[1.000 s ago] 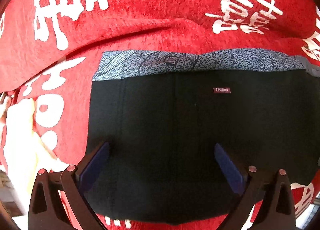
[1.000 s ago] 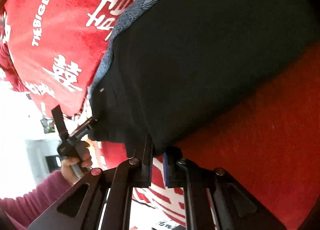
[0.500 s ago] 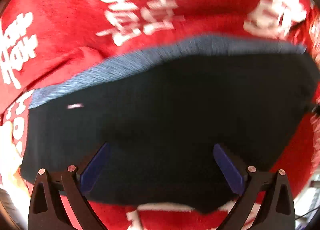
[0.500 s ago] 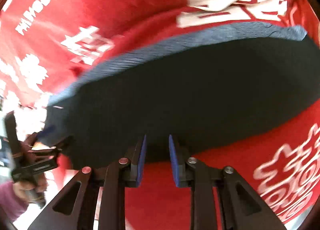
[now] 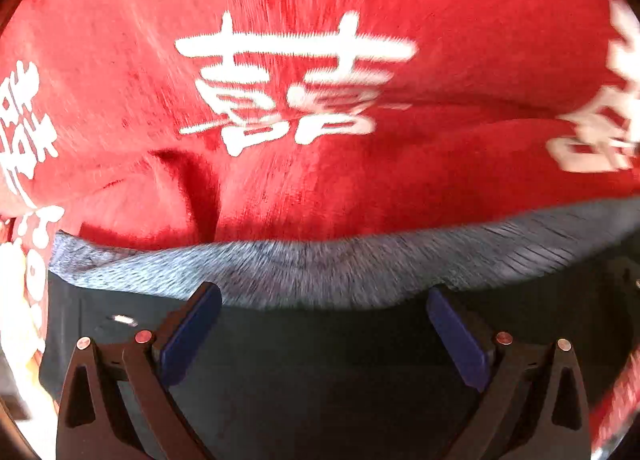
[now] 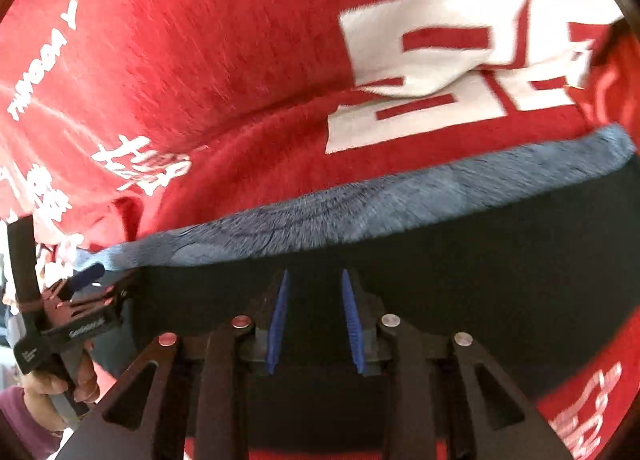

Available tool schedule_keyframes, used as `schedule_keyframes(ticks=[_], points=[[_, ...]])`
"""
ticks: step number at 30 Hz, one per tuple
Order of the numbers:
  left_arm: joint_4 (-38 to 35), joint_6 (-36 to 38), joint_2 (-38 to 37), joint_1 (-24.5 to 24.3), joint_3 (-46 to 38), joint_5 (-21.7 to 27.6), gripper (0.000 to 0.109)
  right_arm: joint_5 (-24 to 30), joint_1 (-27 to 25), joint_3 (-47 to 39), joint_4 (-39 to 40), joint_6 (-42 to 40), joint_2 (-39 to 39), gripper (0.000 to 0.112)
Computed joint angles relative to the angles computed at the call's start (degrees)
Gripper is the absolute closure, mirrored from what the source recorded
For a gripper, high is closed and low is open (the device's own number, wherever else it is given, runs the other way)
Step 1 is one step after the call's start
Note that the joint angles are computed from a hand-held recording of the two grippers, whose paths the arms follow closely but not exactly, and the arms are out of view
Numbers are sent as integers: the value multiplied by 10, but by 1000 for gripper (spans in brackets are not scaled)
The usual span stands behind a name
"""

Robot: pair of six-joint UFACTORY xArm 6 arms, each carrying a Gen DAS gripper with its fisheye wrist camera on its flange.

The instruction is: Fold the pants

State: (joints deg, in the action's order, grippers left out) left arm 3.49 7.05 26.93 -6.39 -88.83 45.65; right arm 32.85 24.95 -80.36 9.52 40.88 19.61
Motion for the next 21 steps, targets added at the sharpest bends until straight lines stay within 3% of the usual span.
schedule_keyframes(ticks=[3,6,9,11,13,17,21], points=[[-21,-24,23,9,-23,-7,6,-33,-10,1,-3,-4,19,83],[-8,-40,55,11,-64,5,6,-16,-25,-39,-65,20,50,83],[12,-56,56,8,-79,24,6,-4,-45,-66,-46,15,72,83],[20,-48,47,5,-74,21,6,9,-51,-61,-18,9,59,76],[0,-15,21,2,-50,16,6,-7,-52,-20,7,-3,21,55],[-35,48,-58,-12,40,2,6,-12,-48,80,18,0,-68,54],[-39,64,-142,-35,146,-9,6,-15,-46,209,3,72,-180,54]])
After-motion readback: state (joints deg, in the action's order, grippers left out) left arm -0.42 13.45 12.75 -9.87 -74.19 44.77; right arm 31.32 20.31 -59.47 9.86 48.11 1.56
